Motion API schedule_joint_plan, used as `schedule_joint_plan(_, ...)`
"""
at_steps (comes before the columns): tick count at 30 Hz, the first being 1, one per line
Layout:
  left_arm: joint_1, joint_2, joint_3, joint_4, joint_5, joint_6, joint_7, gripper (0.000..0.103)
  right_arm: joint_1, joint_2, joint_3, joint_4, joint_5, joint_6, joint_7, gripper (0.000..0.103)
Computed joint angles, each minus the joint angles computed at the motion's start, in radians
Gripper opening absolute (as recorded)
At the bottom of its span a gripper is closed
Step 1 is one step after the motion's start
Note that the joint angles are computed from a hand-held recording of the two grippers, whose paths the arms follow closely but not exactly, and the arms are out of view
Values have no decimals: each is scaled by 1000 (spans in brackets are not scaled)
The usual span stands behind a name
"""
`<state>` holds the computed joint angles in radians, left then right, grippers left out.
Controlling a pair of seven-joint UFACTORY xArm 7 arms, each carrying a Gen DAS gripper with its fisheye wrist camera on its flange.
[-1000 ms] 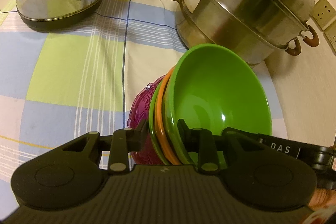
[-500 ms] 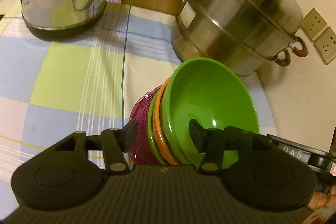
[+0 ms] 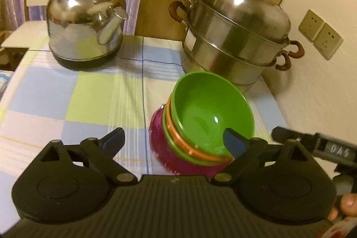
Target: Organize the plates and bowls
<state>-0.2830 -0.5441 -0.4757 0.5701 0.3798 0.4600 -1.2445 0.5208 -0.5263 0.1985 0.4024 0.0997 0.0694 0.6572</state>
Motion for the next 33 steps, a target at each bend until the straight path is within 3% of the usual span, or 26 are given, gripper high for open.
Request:
schedule_joint_plan(2, -26, -50, -13, -12, -15, 55, -11, 98, -32, -69, 46, -22, -5, 44, 45, 87)
schedule_joint_plan(7, -110, -163, -36, -53, -77, 142, -45, 103, -23, -254, 93, -79, -25, 192, 114, 88)
schedule_joint_plan(12, -196, -270, -87, -72, -128, 245, -84, 103, 47, -456, 116, -135, -10, 363, 191, 88)
schedule_joint_plan(20, -301, -360, -194, -22, -188, 445, -154, 103, 171, -740, 249, -169, -67, 626, 288, 88)
schedule_joint_plan(24, -327, -370, -259, 34, -203, 576, -199, 103, 250, -856, 307, -177, -67, 741, 349, 88)
schedule_joint_plan(33, -368, -386, -366, 129, -242, 728, -292, 103, 402, -1028, 418, -145, -42, 999, 436, 88)
